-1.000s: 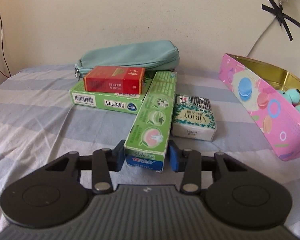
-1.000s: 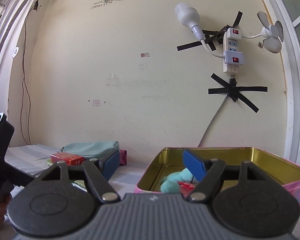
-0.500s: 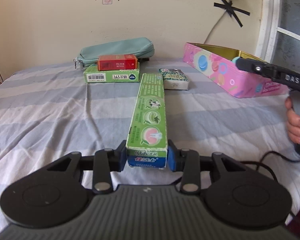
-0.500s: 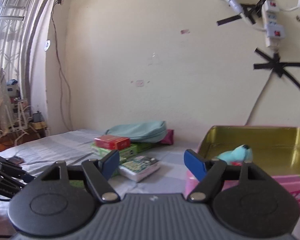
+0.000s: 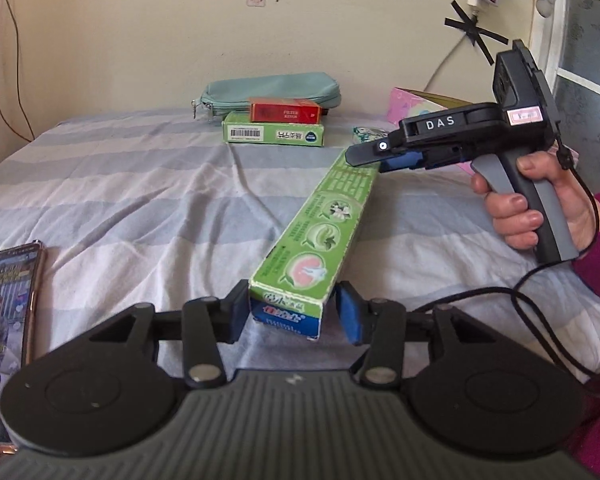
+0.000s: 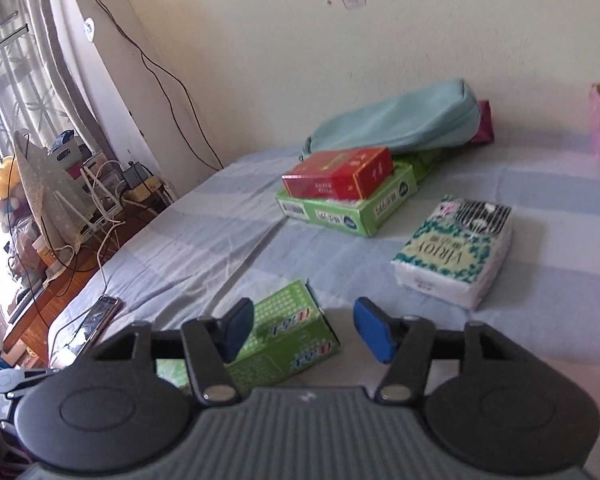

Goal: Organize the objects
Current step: 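Carry the toothpaste box with the left tool into the pink tin and release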

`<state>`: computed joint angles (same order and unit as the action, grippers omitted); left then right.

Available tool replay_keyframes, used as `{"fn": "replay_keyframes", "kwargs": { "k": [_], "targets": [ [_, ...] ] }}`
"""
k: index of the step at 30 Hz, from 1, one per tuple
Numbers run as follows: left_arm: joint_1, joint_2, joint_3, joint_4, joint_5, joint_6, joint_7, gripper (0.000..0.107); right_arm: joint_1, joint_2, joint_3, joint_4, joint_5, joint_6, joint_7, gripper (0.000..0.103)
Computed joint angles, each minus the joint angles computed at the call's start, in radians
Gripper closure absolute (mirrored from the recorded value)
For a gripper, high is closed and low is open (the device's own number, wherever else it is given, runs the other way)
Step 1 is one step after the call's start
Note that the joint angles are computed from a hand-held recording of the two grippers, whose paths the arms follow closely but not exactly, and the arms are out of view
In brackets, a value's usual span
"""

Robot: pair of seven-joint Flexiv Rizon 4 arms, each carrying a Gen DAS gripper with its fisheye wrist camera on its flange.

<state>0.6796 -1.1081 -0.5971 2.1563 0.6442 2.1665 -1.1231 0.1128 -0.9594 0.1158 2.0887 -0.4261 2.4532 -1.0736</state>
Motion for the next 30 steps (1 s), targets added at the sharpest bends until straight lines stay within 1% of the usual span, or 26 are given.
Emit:
{"fn": "replay_keyframes", "kwargs": {
  "k": [1, 2, 5, 7, 9, 11, 14, 17, 20, 23, 25, 26, 28, 29, 30],
  "targets": [
    [-0.005, 0.001, 0.0, -0.001, -0.009, 0.005, -0.006, 0.057, -0.022, -0.014, 0.011, -0.003, -0.035, 0.017, 0.041, 0.057],
    [-0.012, 0.003, 0.001, -0.005, -0.014, 0.007, -0.01, 0.057, -0.015, -0.008, 0.012, 0.007, -0.013, 0.018, 0.016, 0.057],
    [-0.013, -0.006, -0.017, -0.02, -0.008, -0.02, -0.012, 0.054, 0.044, 0.026, -0.019, 0.069, 0.097, 0.049, -0.039, 0.058],
    [-0.014, -0.015, -0.037, -0.027, 0.001, -0.046, 0.005, 0.052, 0.073, 0.041, -0.03, 0.118, 0.18, 0.087, -0.072, 0.058],
    [-0.019, -0.025, -0.062, -0.032, 0.009, -0.075, 0.035, 0.051, 0.087, 0.049, -0.032, 0.169, 0.261, 0.135, -0.09, 0.058],
    [-0.023, -0.039, -0.103, -0.041, 0.011, -0.126, 0.077, 0.05, 0.09, 0.046, -0.029, 0.223, 0.34, 0.203, -0.095, 0.058],
    [-0.074, -0.043, -0.141, -0.067, -0.017, -0.199, 0.14, 0.047, 0.079, 0.028, -0.023, 0.292, 0.434, 0.306, -0.075, 0.057],
    [-0.13, -0.056, -0.178, -0.101, -0.056, -0.278, 0.203, 0.043, 0.094, -0.004, -0.028, 0.348, 0.556, 0.41, -0.065, 0.057],
    [-0.203, -0.07, -0.195, -0.132, -0.097, -0.31, 0.256, 0.04, 0.094, -0.044, -0.032, 0.396, 0.637, 0.501, -0.043, 0.055],
    [-0.274, -0.079, -0.196, -0.146, -0.15, -0.304, 0.282, 0.038, 0.061, -0.095, -0.033, 0.435, 0.65, 0.591, -0.008, 0.051],
    [-0.319, -0.073, -0.184, -0.15, -0.196, -0.284, 0.286, 0.037, 0.014, -0.127, -0.035, 0.457, 0.591, 0.648, 0.018, 0.048],
    [-0.344, -0.064, -0.171, -0.152, -0.22, -0.27, 0.288, 0.036, 0.006, -0.138, -0.042, 0.462, 0.574, 0.666, 0.018, 0.046],
    [-0.369, -0.045, -0.157, -0.146, -0.26, -0.258, 0.292, 0.033, 0.02, -0.146, -0.072, 0.472, 0.566, 0.677, -0.018, 0.036],
    [-0.363, -0.042, -0.162, -0.141, -0.272, -0.266, 0.295, 0.033, 0.049, -0.147, -0.091, 0.473, 0.595, 0.674, -0.057, 0.034],
    [-0.353, -0.035, -0.171, -0.133, -0.286, -0.277, 0.294, 0.033, 0.071, -0.14, -0.112, 0.474, 0.611, 0.66, -0.094, 0.029]
  ]
}}
